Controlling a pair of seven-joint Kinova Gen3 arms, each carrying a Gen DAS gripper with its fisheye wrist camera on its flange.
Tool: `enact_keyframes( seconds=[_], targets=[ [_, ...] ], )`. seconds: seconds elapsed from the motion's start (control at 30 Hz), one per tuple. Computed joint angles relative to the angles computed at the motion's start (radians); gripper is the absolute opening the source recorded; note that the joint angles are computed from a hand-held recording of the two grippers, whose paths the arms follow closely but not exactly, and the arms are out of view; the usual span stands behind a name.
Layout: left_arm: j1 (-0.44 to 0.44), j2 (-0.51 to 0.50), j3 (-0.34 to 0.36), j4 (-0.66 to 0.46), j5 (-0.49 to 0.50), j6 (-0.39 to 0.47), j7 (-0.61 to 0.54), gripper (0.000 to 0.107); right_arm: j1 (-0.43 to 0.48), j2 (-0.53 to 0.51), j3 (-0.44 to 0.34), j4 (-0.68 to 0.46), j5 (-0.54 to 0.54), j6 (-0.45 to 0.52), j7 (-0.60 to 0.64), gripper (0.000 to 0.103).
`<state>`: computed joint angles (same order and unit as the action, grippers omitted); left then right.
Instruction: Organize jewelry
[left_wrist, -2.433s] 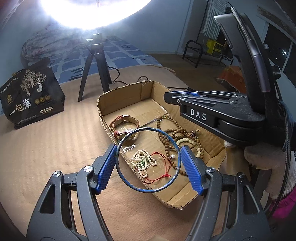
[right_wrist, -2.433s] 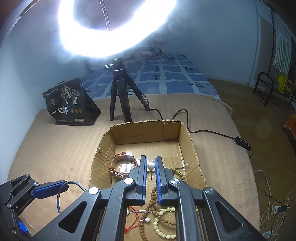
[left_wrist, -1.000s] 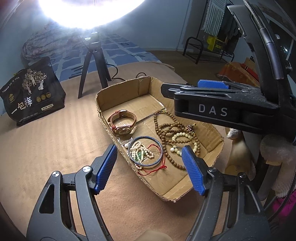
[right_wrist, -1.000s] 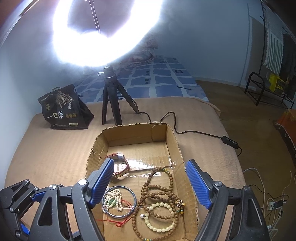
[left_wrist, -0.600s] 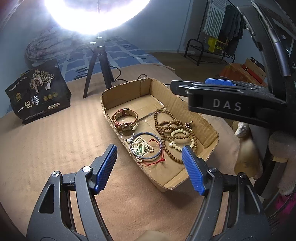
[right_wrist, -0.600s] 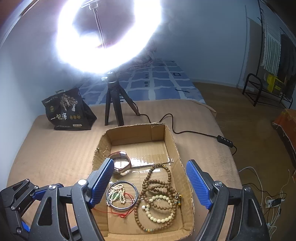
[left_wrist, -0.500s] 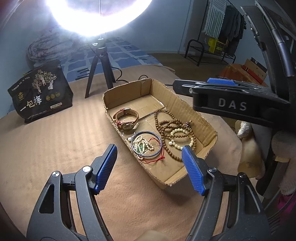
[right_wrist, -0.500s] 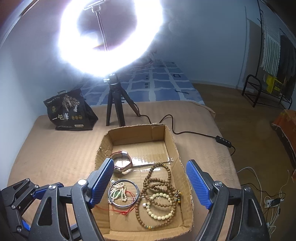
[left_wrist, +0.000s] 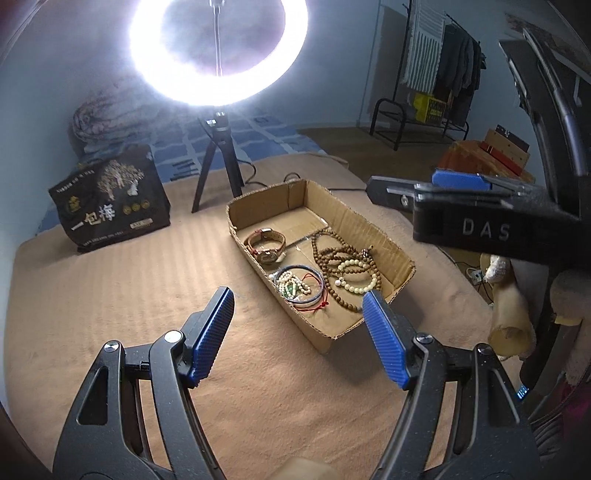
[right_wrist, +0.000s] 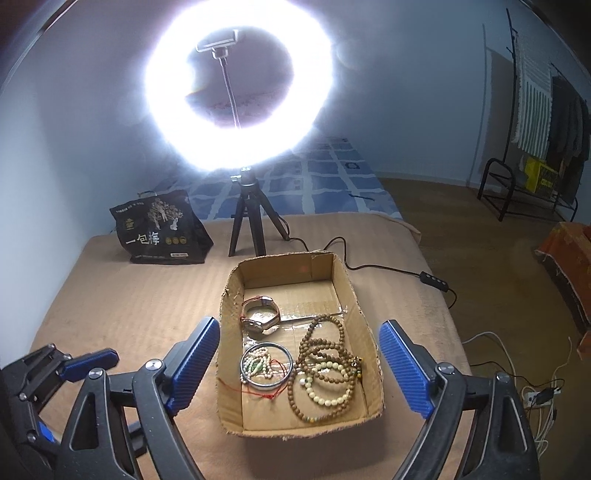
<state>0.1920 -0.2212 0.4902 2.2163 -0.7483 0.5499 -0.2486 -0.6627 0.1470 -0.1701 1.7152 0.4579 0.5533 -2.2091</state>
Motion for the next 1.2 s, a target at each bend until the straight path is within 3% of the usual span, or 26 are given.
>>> enact_keyframes(
  seconds=[0.17,0.23,0.4,0.8,0.93,1.2],
  targets=[
    [0.0,-0.06,0.05,0.005,-0.004,0.065,0.02,0.075,-0.024,-0.048,-0.014,0.033,0.057,0.019,-0.067,0.098],
    [-0.008,-0.085,0.072,0.011,0.004,0.08,0.023,0.085,-0.027,-0.066,-0.026,0.049,0.09,0.024,-0.101,0.1],
    [-0.04,-0.162,0.133,0.021,0.06,0.107,0.007,0.086,-0.03,-0.114,-0.07,0.092,0.175,0.041,-0.186,0.102],
    [-0.155,-0.304,0.273,0.011,0.211,0.158,-0.102,0.087,0.005,-0.194,-0.159,0.171,0.245,0.05,-0.283,0.103],
    [-0.186,-0.354,0.298,0.007,0.259,0.164,-0.14,0.098,0.019,-0.205,-0.187,0.183,0.275,0.059,-0.316,0.103],
    [-0.287,-0.422,0.361,-0.009,0.338,0.183,-0.217,0.101,0.017,-0.198,-0.204,0.183,0.311,0.076,-0.354,0.103]
  ],
)
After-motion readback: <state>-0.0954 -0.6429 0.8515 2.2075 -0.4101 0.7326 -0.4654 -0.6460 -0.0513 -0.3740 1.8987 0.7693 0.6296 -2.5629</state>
